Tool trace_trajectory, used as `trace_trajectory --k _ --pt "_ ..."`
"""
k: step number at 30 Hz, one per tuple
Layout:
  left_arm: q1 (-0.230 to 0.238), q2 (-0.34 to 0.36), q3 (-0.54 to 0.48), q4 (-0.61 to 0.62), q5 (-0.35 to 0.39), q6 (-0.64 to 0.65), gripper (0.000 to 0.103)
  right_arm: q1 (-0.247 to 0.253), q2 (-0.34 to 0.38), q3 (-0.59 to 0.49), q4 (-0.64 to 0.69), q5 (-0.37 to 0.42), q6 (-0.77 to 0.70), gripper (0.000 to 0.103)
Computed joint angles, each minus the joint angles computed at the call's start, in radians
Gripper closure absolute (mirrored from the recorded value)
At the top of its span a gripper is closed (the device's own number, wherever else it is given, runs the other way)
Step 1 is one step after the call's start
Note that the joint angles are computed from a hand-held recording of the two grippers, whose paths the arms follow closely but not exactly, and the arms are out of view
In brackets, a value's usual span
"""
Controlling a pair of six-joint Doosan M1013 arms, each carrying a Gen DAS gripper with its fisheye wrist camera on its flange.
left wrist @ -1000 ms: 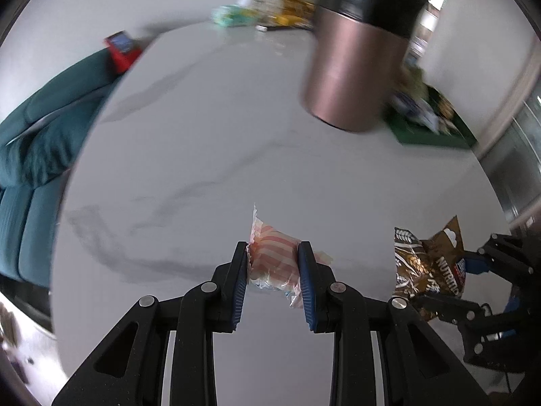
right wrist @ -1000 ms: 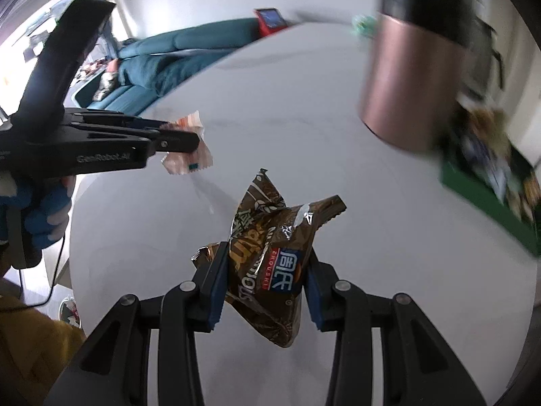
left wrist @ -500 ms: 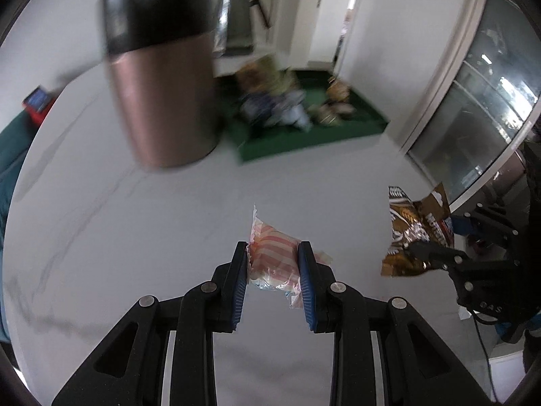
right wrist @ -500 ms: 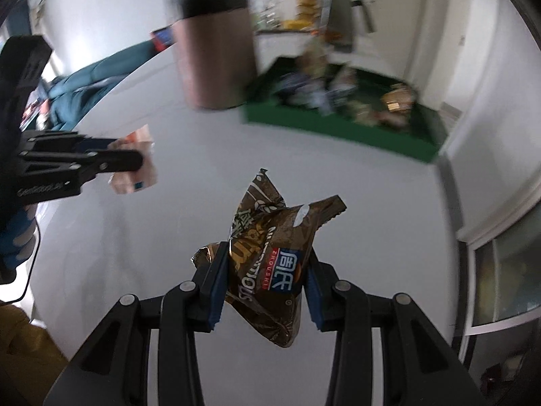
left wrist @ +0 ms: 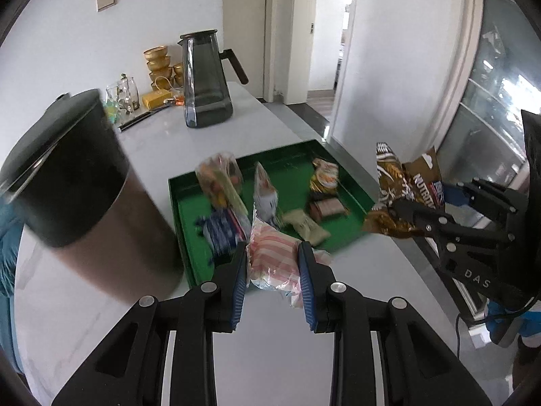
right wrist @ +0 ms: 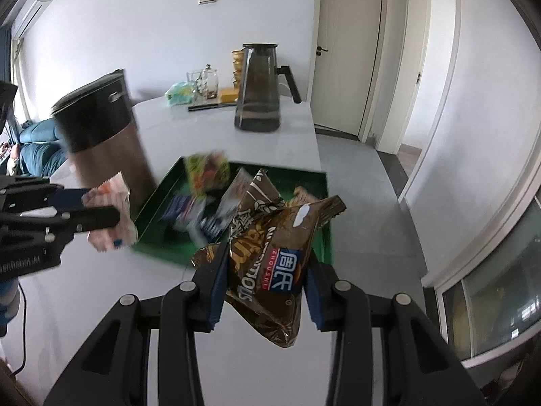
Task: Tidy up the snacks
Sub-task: 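Carry both snacks to the green tray and release them inside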
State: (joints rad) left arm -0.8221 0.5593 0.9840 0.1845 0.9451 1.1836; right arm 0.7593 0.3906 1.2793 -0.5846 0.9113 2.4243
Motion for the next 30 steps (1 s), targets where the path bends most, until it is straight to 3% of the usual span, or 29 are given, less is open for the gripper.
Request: trace_trajectory --k 10,20,27,29,30 --pt "0.016 0.139 -0.135 -0.001 0.084 -0.012 0.078 -0.087 0.107 -0.059 0.132 -0.039 -0.117 0.073" --pt "0.016 0.174 -0.157 0.025 0.078 -0.034 0.078 -0.105 0.142 -0.054 0.200 -0.075 -0.167 0.073" --pt "0.016 0.175 -0.154 0.025 0.057 -0.036 0.076 -0.109 0.141 -0.046 0.207 -0.092 -0.145 0.063" --pt "0.017 0.177 -0.156 0.023 0.056 -0.038 0.075 -0.107 0.139 -0.044 0.197 -0.087 -0.136 0.051" --pt "0.017 0.177 -0.157 0.025 0.057 -0.040 0.073 -0.107 0.138 -0.042 0.192 -0.090 -0.130 0.037"
